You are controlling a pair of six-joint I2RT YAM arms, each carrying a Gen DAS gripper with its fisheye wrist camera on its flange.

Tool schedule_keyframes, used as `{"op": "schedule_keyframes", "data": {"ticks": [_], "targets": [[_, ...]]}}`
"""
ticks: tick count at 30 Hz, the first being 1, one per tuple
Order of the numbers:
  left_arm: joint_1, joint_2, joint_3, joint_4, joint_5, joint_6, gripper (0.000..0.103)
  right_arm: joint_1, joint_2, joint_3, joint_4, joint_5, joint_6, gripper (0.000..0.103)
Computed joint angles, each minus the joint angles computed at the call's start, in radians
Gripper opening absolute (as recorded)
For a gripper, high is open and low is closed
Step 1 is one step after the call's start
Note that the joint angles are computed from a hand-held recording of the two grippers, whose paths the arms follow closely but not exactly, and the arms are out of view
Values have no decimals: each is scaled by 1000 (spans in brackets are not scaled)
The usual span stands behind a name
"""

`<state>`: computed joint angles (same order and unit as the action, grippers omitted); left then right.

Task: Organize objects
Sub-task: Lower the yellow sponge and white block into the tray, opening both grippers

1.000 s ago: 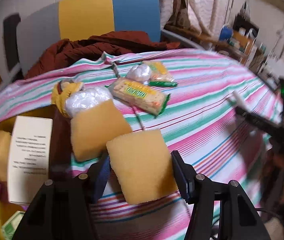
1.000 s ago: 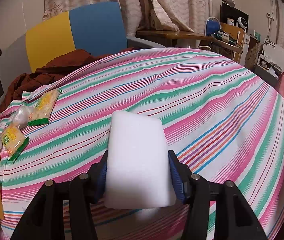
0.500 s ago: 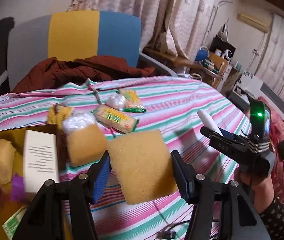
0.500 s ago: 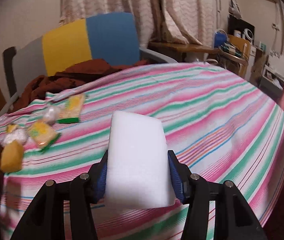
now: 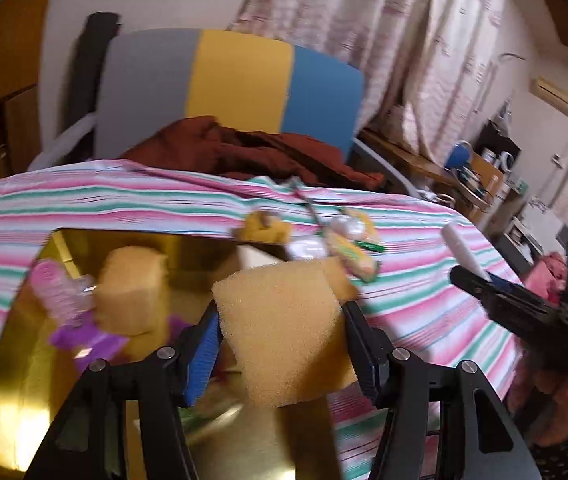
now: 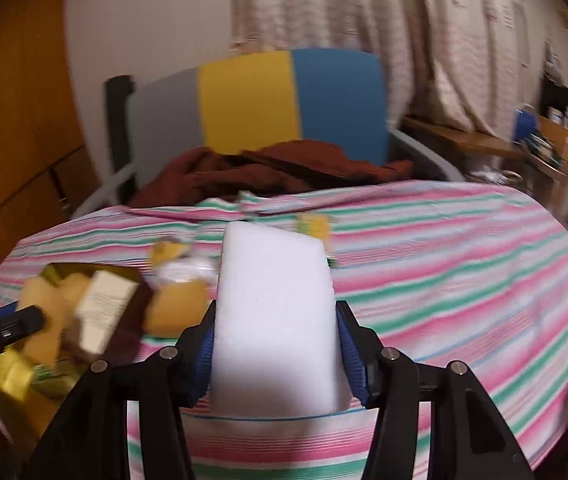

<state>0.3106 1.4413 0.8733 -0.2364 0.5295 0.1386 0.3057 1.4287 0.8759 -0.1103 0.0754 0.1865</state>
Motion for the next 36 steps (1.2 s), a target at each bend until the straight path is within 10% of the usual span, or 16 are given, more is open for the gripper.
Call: {"op": "schedule_keyframes", "data": {"ticks": [20, 26, 36], "targets": [[331, 210, 92, -52, -52, 183, 63, 381, 196, 221, -133, -245, 17, 55], [377, 255, 127, -106, -43, 167, 102, 462, 304, 279, -145, -278, -24, 56], [465, 231, 158, -143, 89, 84, 103, 462, 422, 336, -152, -335, -10, 64]]}}
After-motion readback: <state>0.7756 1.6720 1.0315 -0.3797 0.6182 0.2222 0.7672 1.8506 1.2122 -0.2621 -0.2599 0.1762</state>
